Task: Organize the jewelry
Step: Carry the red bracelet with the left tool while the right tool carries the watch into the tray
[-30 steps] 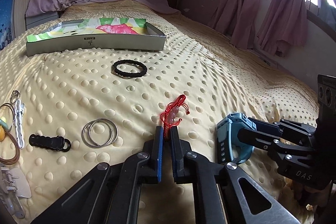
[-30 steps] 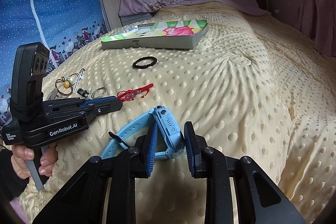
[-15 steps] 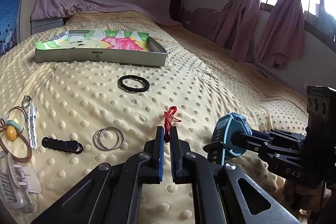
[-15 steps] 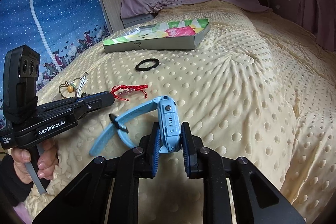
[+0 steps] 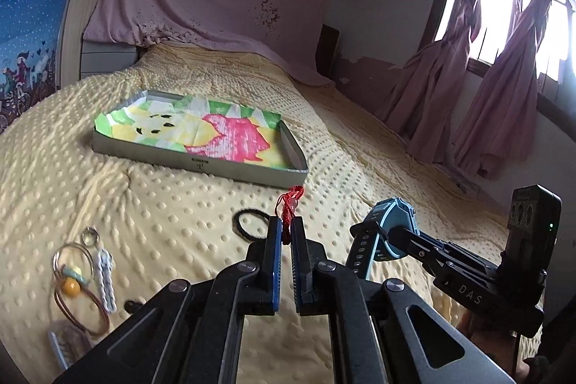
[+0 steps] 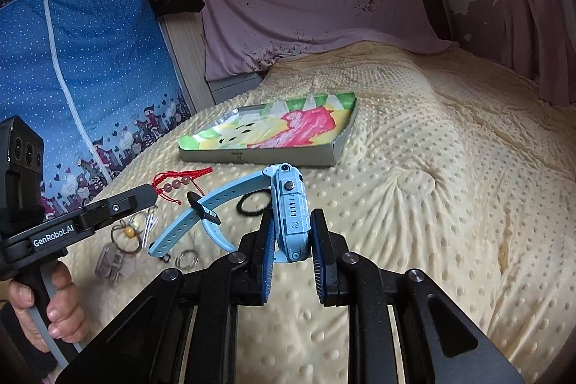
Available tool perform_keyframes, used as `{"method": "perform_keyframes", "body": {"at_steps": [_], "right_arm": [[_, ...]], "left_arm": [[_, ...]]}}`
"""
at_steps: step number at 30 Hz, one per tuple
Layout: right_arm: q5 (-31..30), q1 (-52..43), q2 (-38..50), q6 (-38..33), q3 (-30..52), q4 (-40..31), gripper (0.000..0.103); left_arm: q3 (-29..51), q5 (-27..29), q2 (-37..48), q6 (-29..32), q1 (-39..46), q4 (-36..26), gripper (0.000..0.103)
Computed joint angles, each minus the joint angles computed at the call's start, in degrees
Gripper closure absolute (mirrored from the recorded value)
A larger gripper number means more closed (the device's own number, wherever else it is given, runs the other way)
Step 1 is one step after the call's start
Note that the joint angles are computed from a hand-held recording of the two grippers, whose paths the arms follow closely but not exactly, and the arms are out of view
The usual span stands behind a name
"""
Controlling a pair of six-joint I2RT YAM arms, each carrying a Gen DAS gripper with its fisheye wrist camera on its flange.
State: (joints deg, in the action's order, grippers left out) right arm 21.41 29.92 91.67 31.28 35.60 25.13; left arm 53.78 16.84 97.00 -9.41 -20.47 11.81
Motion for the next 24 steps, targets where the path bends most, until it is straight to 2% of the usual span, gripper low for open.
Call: {"method": "perform_keyframes", "body": {"at_steps": [6, 13, 18, 24], "right_arm": [[-4.51, -7.44, 13.28, -3.43, 16.82, -1.38, 0.086], [-7.36, -11.17, 29.89, -4.77, 39.94, -10.65, 0.086], [-9.0, -12.25, 38.65, -4.53, 50.75, -16.94, 0.086], [-11.03, -13.37, 42.4, -4.5, 55.23, -19.13, 0.087]], "left_arm": [[16.62, -1.92, 12.1, 0.14, 1.75, -1.91, 0.098], [41.89, -2.04, 30.24, -0.51, 3.06, -11.03, 0.098], [56.39, -2.57, 40.61, -0.29, 3.29, -19.31, 0.098], [66.47, -4.26, 47.07, 0.77, 2.7, -27.21, 0.098]]}}
